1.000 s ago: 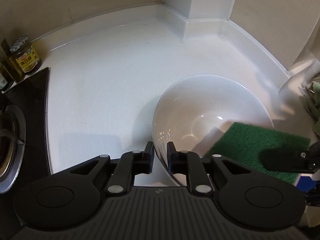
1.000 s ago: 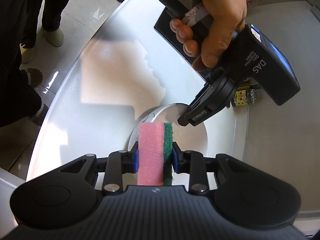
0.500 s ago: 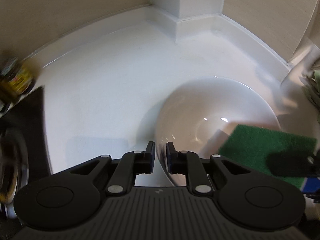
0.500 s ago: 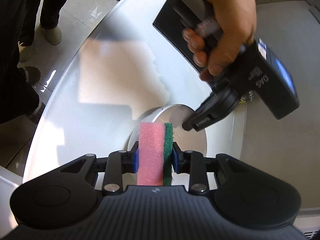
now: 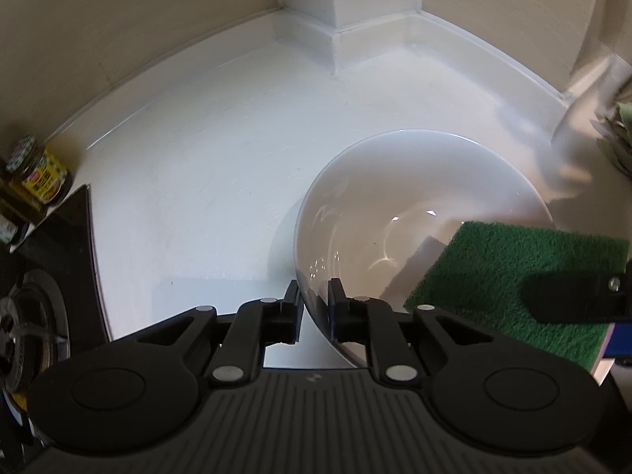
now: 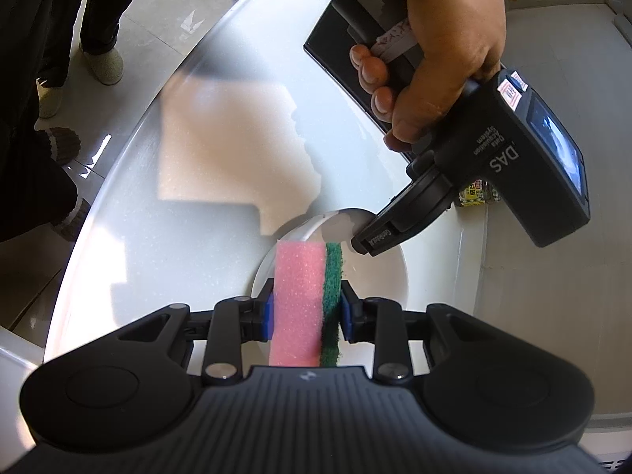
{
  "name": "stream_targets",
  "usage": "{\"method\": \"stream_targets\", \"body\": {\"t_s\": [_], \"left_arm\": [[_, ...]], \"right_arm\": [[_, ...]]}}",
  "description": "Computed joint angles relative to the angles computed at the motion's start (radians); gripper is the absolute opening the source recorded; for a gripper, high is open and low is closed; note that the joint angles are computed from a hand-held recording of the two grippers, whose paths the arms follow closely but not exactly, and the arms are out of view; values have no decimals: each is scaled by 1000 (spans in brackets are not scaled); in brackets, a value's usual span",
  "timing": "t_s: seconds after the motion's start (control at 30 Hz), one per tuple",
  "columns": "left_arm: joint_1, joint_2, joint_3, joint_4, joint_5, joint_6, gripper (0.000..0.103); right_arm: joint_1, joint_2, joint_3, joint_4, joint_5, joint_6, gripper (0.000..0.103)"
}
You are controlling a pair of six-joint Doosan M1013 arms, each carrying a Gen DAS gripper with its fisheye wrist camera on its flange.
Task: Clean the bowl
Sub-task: 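Hold the bowl with the left gripper while the right gripper scrubs its inside with the sponge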
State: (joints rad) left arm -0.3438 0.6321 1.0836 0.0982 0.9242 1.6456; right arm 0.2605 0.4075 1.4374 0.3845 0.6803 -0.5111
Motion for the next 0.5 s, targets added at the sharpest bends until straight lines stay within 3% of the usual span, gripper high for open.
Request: {"method": "stream_targets", "body": {"t_s": [0.1,0.2,0.5], "left_arm": [[14,21,-42,-58,43,121,19],[20,33,-69,-75,78,163,19],[10,5,-12,-30,20,59,19]], "right_arm": [[2,3,-11,-5,13,11,27],[7,5,-15,-17,20,30,27],[15,6,-15,-54,12,56,27]]}}
